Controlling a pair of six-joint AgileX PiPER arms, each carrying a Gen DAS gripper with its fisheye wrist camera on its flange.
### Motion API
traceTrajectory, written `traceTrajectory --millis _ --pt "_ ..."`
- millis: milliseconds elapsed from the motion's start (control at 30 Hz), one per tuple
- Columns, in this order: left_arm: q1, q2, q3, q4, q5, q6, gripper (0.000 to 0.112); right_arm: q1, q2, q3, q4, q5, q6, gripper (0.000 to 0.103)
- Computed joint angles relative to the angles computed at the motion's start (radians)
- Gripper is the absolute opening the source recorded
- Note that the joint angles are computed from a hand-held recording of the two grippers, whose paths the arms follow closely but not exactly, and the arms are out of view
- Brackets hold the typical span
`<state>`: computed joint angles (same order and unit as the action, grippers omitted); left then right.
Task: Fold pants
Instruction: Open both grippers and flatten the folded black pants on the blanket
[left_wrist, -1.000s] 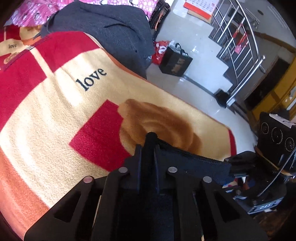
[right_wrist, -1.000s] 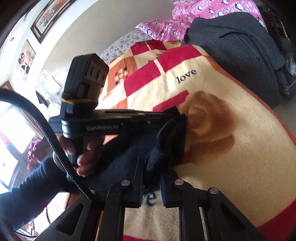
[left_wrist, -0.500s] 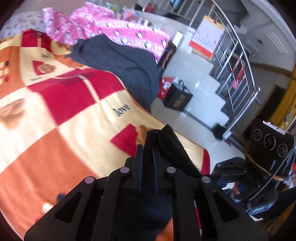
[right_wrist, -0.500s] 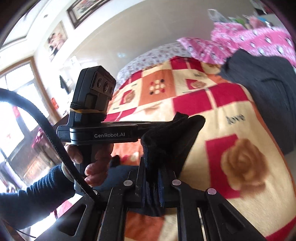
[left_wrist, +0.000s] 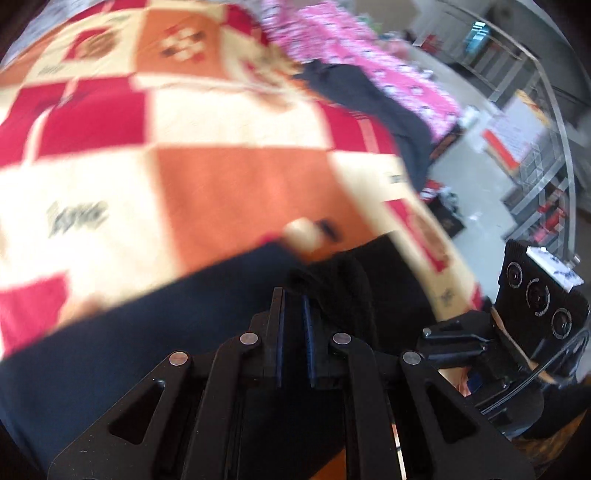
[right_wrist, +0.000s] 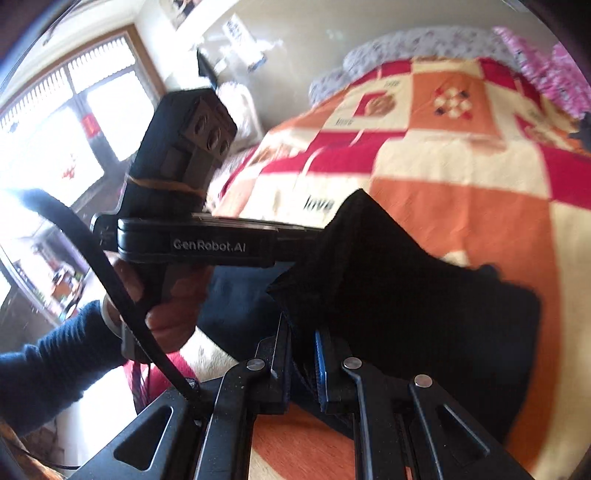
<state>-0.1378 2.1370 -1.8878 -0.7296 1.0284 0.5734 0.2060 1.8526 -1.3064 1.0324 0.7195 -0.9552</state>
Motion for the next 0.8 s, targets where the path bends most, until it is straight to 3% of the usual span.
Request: traceTrajectory --millis 100,167,233,367,433,467,500,667,800 --pt "0.037 -0.024 0.072 -0.01 -0.024 -0.016 0.008 0.004 0.061 -0.045 -0.006 0.022 0.063 0.013" --pt "0.056 -0.057 0.127 -0.028 -0.059 -0.007 0.008 -0.026 0.039 -0.024 0.06 0.096 0.03 0.027" --pt "0.068 -0.103 0.182 -0.053 -0.084 0.023 0.008 -0.091 -0.04 0.056 0.163 0.146 -0.073 0.072" --pt "0.07 -0.185 0.25 -0.103 -0.115 0.054 0.009 -0.216 -0.228 0.206 0.188 0.14 -0.145 0.074" --pt "0.055 -0.206 0.263 -0.126 -0.12 0.05 0.019 -0.288 -0.275 0.229 0.161 0.113 -0.129 0.074" --pt "0.045 -0.216 0.273 -0.139 -0.123 0.054 0.03 -0.312 -0.287 0.235 0.127 0.079 -0.101 0.074" --pt "0.032 -0.228 0.29 -0.152 -0.133 0.061 0.035 -0.325 -0.29 0.228 0.073 0.047 -0.049 0.074" --pt "-0.076 -0.236 0.295 -0.042 -0.219 -0.051 0.035 -0.297 -0.217 0.184 -0.158 -0.089 0.176 0.074" --pt "-0.141 -0.211 0.293 0.095 -0.272 -0.19 0.035 -0.259 -0.199 0.181 -0.147 -0.164 0.16 0.074"
